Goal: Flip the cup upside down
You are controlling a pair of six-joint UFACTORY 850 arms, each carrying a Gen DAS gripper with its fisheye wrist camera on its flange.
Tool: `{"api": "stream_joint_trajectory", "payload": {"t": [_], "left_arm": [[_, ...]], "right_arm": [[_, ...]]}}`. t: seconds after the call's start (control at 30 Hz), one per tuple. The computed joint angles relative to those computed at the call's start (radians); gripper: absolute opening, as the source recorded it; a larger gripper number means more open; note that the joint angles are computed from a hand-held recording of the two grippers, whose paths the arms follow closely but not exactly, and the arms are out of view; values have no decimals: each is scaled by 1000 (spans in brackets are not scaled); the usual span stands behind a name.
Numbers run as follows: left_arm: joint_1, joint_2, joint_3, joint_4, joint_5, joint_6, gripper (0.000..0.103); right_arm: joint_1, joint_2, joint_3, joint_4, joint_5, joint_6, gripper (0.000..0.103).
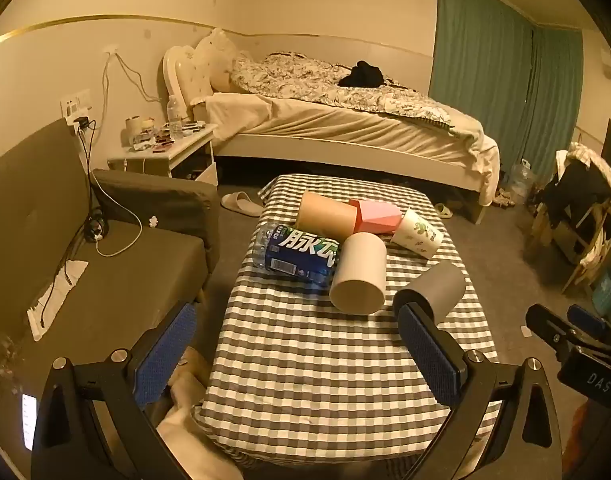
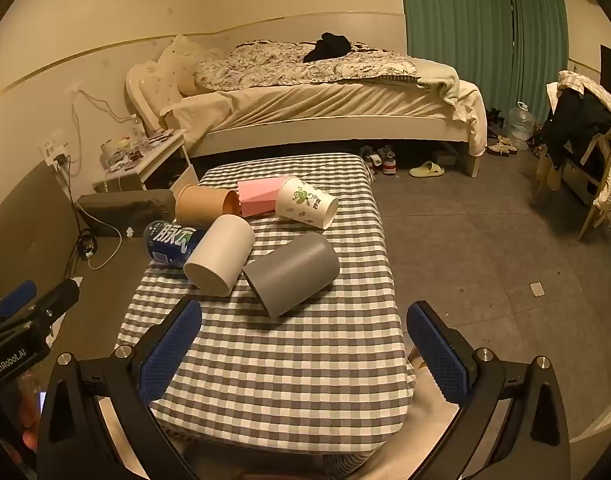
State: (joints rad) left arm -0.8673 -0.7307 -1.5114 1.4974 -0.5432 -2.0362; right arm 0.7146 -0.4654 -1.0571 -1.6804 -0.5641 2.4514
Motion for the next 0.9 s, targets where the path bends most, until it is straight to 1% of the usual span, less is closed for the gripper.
{"api": "stream_joint_trajectory", "payload": {"t": [0.1,0.3,0.33,0.47,0.9], "left_arm": [[-3,-5,-7,-3,-9,19,103],[-9,-14,-18,0,-12,3,103],[-11,-19,-25,-6,-14,10,103],[-5,10,14,57,2,-62,103],[-7,15,23,58,-3,-70,103]], "right_arm": [[-1,3,5,-8,4,11,103],[0,4,7,-10,5,16,103],[-3,15,23,-35,5,46,103],[0,13,22,-30,5,36,103],[2,-5,10,-34,13,39,103]]}}
